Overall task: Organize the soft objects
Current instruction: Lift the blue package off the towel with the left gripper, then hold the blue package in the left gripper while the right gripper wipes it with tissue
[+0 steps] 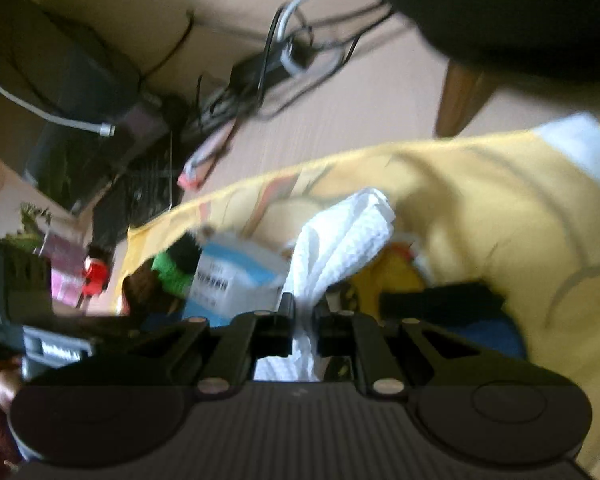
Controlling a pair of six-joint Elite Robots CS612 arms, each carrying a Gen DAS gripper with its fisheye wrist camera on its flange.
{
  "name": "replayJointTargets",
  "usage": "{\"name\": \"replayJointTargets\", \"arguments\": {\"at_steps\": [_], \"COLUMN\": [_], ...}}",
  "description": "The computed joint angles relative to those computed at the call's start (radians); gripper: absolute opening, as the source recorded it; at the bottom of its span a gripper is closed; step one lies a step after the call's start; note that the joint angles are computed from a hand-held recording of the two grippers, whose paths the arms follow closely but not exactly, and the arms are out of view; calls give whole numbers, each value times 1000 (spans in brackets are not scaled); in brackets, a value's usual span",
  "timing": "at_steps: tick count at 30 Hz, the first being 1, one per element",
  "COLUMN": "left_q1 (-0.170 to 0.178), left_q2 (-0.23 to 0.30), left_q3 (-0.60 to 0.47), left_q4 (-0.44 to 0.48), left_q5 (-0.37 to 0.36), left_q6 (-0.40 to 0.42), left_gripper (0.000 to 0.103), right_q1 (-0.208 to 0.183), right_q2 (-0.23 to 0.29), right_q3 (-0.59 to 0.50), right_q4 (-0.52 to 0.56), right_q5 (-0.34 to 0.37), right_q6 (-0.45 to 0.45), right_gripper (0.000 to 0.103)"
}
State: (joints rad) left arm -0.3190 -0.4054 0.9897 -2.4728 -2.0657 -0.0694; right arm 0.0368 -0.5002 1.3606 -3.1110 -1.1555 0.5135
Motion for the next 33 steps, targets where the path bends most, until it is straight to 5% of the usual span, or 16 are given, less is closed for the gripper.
{"name": "replayJointTargets", "arguments": {"at_steps": [7,9,10,13,17,19,21,25,30,33], "left_q1": [-15,-21,-26,-43,-109,-120,-125,-127,-116,-103], "left_q2": [4,1,-4,-31,-59,-53,-50,-55,-78,-88], "left_q3": [39,50,58,106,250,280,294,301,321,316], "left_q4": [-155,-184,-192,-264,-617,-716,-746,-738,-703,-653], "left_q5": [14,20,38,148,462,509,520,495,420,370], "left_q6": [-95,-53,-10,199,618,823,912,906,863,742], "left_gripper": [102,89,57,58,58,58,58,63,71,89], "right_q1": [1,7,10,16,25,30,32,38,63,63], "right_q2": [-17,-22,-23,-25,-28,-23,-11,29,62,44], "right_q3": [6,5,4,2,-6,-21,-44,-130,-208,-171], "right_q4": [-22,-18,-19,-24,-28,-54,-106,-86,74,68], "right_q5": [-73,-98,-109,-119,-142,-136,-77,25,-39,-58], "right_q6": [-15,-42,-54,-81,-122,-139,-143,-147,-228,-243], "right_gripper": [13,13,13,13,13,13,13,13,12,12]}}
